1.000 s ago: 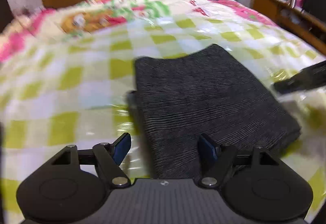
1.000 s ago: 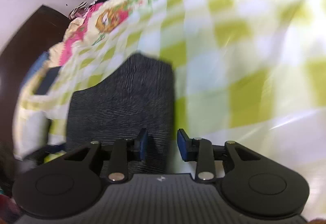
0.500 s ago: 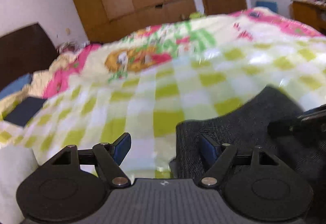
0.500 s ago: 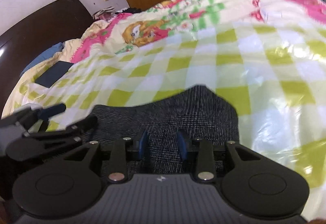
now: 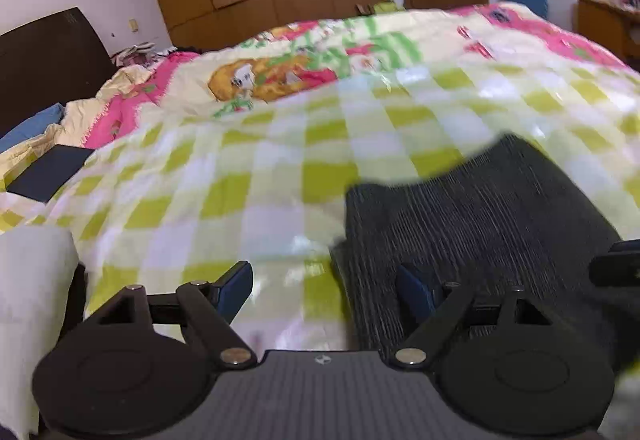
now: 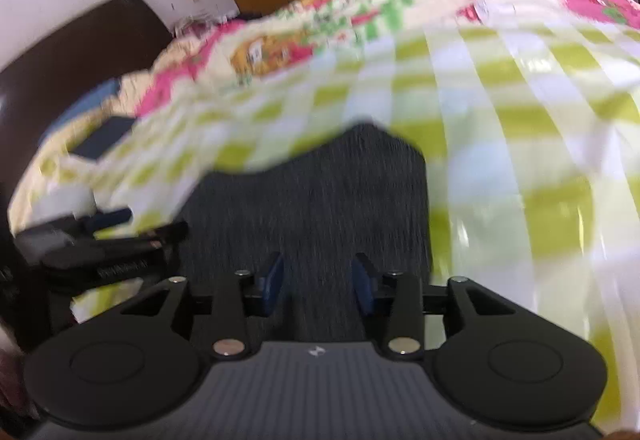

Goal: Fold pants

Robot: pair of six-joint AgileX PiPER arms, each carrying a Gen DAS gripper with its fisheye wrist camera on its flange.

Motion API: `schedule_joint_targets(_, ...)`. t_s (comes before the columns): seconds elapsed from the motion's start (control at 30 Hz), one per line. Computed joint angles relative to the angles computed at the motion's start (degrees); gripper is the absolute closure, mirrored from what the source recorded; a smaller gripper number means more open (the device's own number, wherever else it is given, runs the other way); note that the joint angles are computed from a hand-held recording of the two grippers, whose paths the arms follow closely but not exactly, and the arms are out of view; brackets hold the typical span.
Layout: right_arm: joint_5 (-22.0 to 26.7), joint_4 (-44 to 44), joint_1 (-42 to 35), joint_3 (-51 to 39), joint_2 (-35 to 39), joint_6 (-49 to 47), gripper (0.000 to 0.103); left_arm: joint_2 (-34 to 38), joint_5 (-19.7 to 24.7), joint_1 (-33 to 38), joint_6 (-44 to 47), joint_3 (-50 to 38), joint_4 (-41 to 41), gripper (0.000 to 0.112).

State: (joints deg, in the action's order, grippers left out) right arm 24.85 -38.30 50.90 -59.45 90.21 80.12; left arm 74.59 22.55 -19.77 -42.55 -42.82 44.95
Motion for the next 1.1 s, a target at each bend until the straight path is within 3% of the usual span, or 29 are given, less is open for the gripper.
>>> schedule_joint_targets(0.13, 2.54, -3.09, 2.47, 0.57, -0.91, 5.75, 0.062, -3.35, 2.70, -2.27, 4.48, 2.37, -5.49, 0.020)
schedule_joint_targets(0.3, 5.81, -2.92, 4.65, -0.96, -0.73, 6.52, 0.059, -6.94, 5.76, -5.02, 4.06, 3.81, -6.40, 0.020)
schedule_joint_targets(0.73, 11.12, -4.40, 7.79, -1.51, -2.90, 9.74, 0.057, -11.28, 7.27, -5.47, 8.31, 4.87, -10.82, 0.020)
schedule_joint_targets(0.93, 8.26, -3.64, 4.17, 0.43, -5.01, 9.48, 0.048, -12.02, 6.93, -4.40, 10.34, 4.68, -12.04, 0.020)
schedule_joint_targets(1.1, 5.48, -3.79, 1.59, 1.37, -4.54, 8.92, 0.047, -10.50, 4.81, -2.37, 12.30, 4.41, -13.49, 0.020)
